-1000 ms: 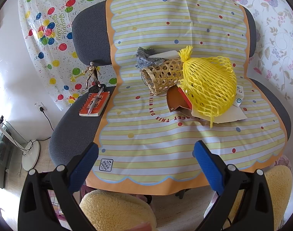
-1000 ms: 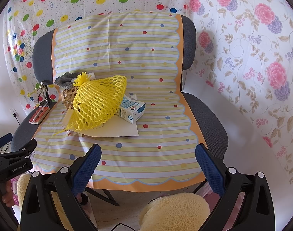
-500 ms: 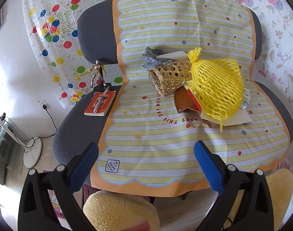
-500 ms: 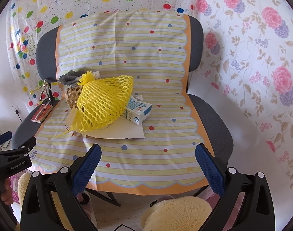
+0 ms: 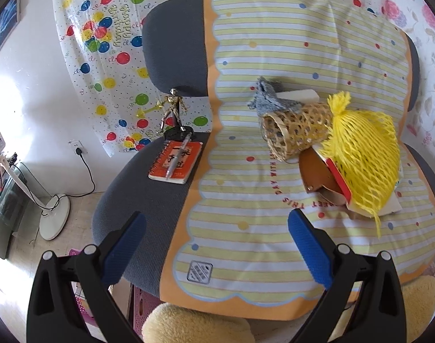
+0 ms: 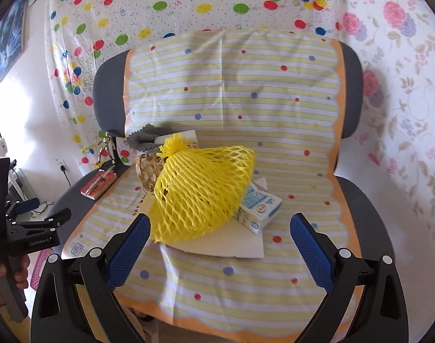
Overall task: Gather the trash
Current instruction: 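Reach the right gripper to the yellow foam net and close on it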
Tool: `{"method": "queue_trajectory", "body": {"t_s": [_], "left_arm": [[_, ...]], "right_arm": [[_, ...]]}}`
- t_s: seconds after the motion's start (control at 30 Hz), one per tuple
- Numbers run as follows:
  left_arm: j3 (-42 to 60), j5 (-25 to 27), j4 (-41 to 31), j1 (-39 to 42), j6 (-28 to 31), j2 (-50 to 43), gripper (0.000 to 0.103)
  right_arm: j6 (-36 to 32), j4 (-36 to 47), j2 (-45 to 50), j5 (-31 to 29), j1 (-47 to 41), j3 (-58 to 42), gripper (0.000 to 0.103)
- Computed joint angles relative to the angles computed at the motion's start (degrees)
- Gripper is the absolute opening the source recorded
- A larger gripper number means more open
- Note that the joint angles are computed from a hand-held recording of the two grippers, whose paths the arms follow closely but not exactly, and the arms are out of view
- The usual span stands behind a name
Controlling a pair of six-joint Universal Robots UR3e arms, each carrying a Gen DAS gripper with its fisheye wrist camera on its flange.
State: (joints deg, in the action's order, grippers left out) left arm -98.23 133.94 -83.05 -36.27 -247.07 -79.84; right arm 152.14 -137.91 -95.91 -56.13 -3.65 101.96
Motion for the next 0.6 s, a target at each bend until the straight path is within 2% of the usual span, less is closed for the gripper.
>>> {"method": "queue_trajectory", "body": {"t_s": [0.1,0.17,0.4,0.5,0.53,0.6], "left_arm": [[-3.05,-1.52,4.13,2.65,2.42,2.32,0.097],[-5.50,-2.80,7.38,4.45,4.77,3.56,0.097],[-12.08,-6.23,13.74,8.24,9.24,4.32,0.097],[-12.89,-6.68,14.94,8.50,9.87,3.57,0.097],[-12.97,-6.59,15.07,8.34,9.83,3.38,0.097],[-12.66,-6.27,15.01,8.02,9.80,2.95,0.097]], "right_arm": [[-0.63,0.95,6.36,-0.71,3.26,-4.86,0.096],[1.24,0.40,11.72,-5.66,7.03,-9.19,0.096],[5.99,1.74,28.56,-8.33,10.65,-22.59,0.095],[8.03,2.31,32.16,-6.48,10.16,-25.14,0.093],[8.23,2.79,32.80,-5.58,9.98,-25.78,0.090],[7.81,3.58,32.68,-3.79,9.73,-25.79,0.065]]}}
